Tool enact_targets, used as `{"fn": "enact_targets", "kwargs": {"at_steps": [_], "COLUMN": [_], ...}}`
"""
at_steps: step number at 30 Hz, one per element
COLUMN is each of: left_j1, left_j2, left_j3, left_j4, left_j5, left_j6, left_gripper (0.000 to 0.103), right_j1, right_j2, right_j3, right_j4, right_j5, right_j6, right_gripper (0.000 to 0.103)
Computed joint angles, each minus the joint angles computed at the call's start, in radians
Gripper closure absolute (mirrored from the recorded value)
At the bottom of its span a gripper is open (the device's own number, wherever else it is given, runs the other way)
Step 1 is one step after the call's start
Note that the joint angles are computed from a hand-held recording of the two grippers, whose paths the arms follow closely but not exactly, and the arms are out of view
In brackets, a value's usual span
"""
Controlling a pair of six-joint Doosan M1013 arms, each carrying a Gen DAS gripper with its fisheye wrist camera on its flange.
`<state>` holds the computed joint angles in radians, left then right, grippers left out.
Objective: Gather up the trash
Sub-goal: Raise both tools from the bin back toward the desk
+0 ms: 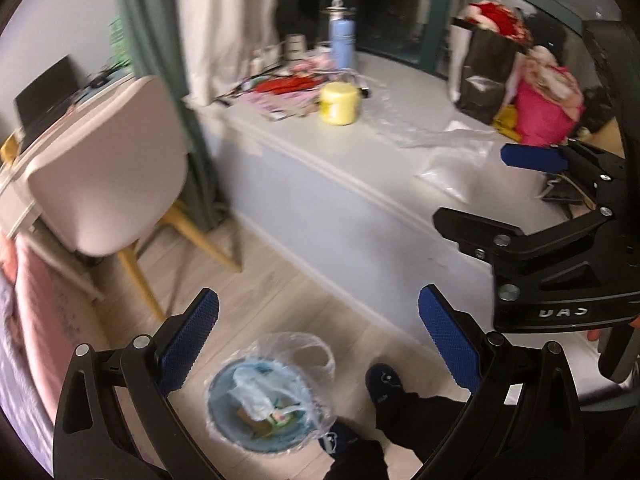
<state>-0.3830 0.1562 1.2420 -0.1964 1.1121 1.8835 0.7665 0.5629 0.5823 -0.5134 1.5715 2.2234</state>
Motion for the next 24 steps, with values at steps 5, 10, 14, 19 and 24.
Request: {"fn": "enact_targets", "kwargs": {"at_steps": [5, 10, 14, 19, 24], "left_j1": [-0.035, -0.077, -0.107, -0.133, -0.159], "left_j2": [0.033, 0.078, 0.107, 0.147, 0.187], "left_j3": [-0.049, -0.121, -0.169, -0.23, -0.285], "left_j4": [-0.042, -0.071, -0.078, -0.08, -0.069], "left_j5": [0.011, 0.022, 0.022, 0.04, 0.057], "left_j6": [0.05, 0.082, 0.091, 0.097, 0.088], "left_gripper": [0.006, 0.006, 0.006, 0.006, 0.006], "right_j1": [-0.004, -0.018, -0.034, -0.059, -0.088], "right_j2": [-0.072, -0.127, -0.157, -0.187, -0.205], "right_j3": [0.101, 0.17, 0.204, 0.243, 0.269], "right_j4": [-0.071, -0.12, -0.14, -0.161, -0.168], "right_j5": [0.027, 0.049, 0.05, 0.033, 0.013], "right_j6": [0.066, 0.117, 0.135, 0.15, 0.14], "right_gripper": [0.007, 0.007, 0.007, 0.007, 0.007]}}
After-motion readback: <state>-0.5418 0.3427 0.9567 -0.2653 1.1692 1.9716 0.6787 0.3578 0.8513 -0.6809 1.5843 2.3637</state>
